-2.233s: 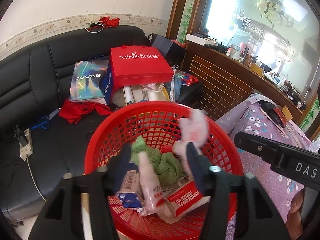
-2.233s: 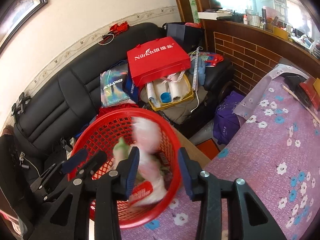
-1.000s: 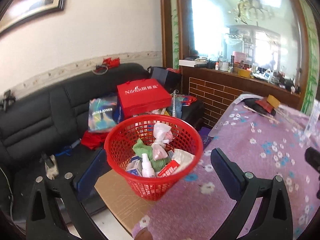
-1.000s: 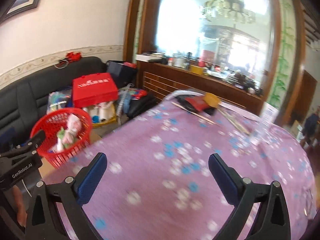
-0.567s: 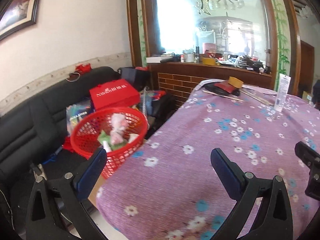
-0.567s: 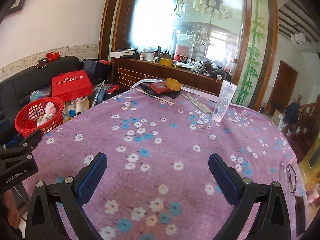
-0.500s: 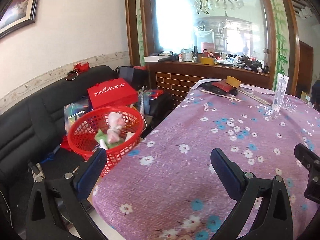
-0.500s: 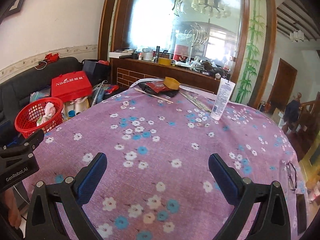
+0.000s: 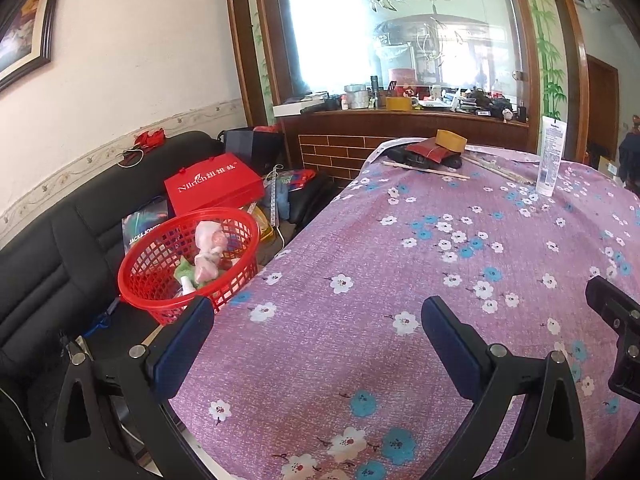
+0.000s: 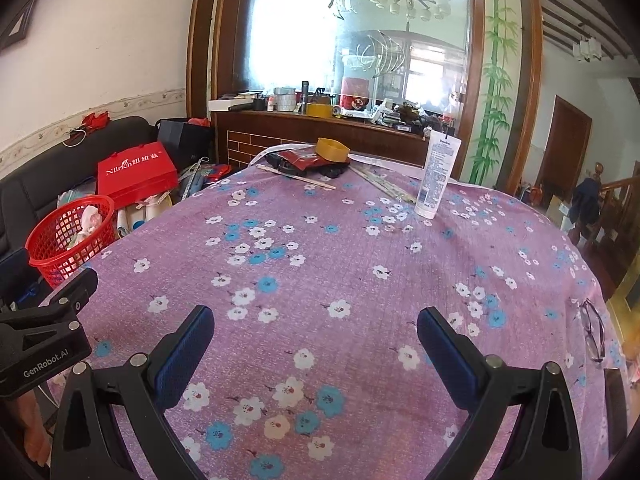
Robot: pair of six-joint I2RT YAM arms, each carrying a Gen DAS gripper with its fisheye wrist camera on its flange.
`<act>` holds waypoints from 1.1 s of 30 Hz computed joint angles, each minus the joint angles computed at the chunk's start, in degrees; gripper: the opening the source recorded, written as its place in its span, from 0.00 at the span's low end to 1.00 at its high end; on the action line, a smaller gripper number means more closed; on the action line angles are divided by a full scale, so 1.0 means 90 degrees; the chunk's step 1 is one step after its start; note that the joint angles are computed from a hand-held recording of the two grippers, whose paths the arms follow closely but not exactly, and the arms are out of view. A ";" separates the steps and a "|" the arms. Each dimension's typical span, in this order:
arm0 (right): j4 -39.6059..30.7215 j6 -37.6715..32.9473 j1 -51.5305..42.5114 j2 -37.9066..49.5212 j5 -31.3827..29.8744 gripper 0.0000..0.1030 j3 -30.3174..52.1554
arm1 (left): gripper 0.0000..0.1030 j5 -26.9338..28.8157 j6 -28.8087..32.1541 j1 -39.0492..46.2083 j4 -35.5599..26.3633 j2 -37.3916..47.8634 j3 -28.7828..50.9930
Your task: Collect trash
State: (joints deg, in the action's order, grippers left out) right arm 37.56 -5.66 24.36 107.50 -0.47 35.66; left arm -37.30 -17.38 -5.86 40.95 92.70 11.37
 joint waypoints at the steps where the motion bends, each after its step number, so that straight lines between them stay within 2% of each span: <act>1: -0.0014 0.0003 -0.0016 0.0037 -0.0014 1.00 0.0031 | 1.00 0.0018 0.0010 0.0014 0.0000 0.0029 0.0014; 33: -0.0032 0.0066 -0.0040 0.0340 -0.0018 1.00 0.0184 | 1.00 0.0081 0.0054 0.0042 0.0232 0.0416 0.0119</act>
